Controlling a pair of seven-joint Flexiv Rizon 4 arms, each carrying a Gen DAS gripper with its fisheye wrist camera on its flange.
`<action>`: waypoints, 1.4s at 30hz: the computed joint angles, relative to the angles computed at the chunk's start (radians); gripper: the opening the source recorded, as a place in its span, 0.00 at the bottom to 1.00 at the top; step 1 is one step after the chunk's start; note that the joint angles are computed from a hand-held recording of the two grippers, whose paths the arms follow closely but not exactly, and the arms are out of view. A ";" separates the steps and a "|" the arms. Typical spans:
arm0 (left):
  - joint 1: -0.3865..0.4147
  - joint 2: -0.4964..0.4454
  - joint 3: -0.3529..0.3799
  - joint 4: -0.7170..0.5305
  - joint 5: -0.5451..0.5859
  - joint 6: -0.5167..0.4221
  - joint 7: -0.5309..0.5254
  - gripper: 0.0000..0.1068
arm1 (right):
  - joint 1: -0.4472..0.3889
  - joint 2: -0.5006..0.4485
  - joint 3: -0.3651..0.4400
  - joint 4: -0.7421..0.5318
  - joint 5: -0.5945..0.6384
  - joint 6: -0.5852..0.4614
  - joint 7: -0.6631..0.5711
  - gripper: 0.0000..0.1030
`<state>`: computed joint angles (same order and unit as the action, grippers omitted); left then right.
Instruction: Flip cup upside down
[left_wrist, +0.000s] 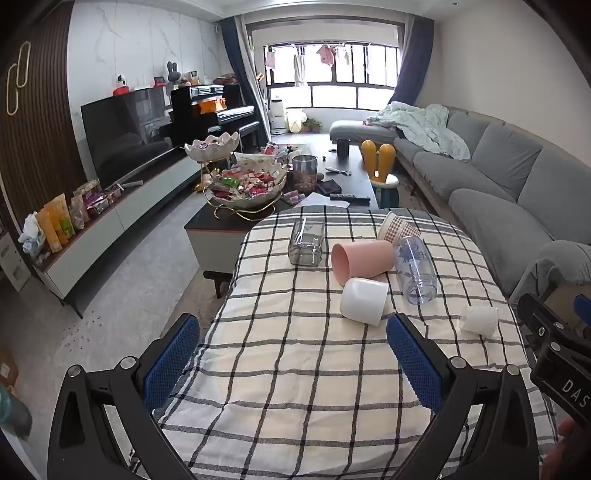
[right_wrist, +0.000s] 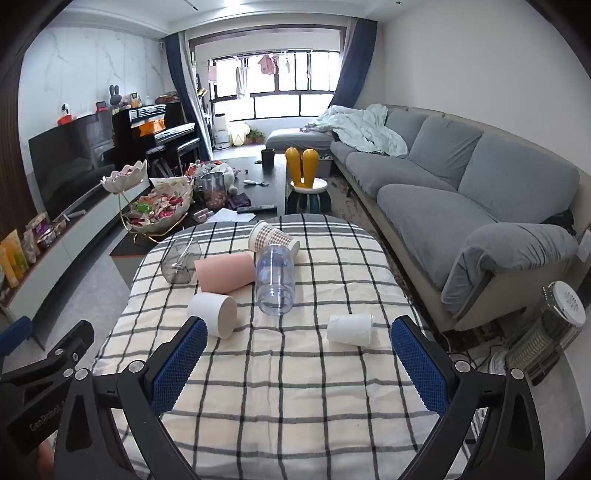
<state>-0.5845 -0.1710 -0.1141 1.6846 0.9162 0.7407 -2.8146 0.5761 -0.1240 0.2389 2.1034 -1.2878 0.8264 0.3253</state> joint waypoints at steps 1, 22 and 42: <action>0.001 0.000 0.000 0.000 -0.002 0.003 0.002 0.96 | -0.001 0.000 0.000 0.000 0.000 0.002 0.001 0.97; -0.001 0.000 -0.002 -0.002 0.006 -0.002 -0.004 0.96 | -0.003 0.001 0.000 0.002 -0.001 0.006 0.006 0.97; -0.004 -0.007 0.000 -0.014 0.006 -0.008 0.000 0.96 | -0.005 0.001 -0.001 0.003 0.002 0.011 0.006 0.97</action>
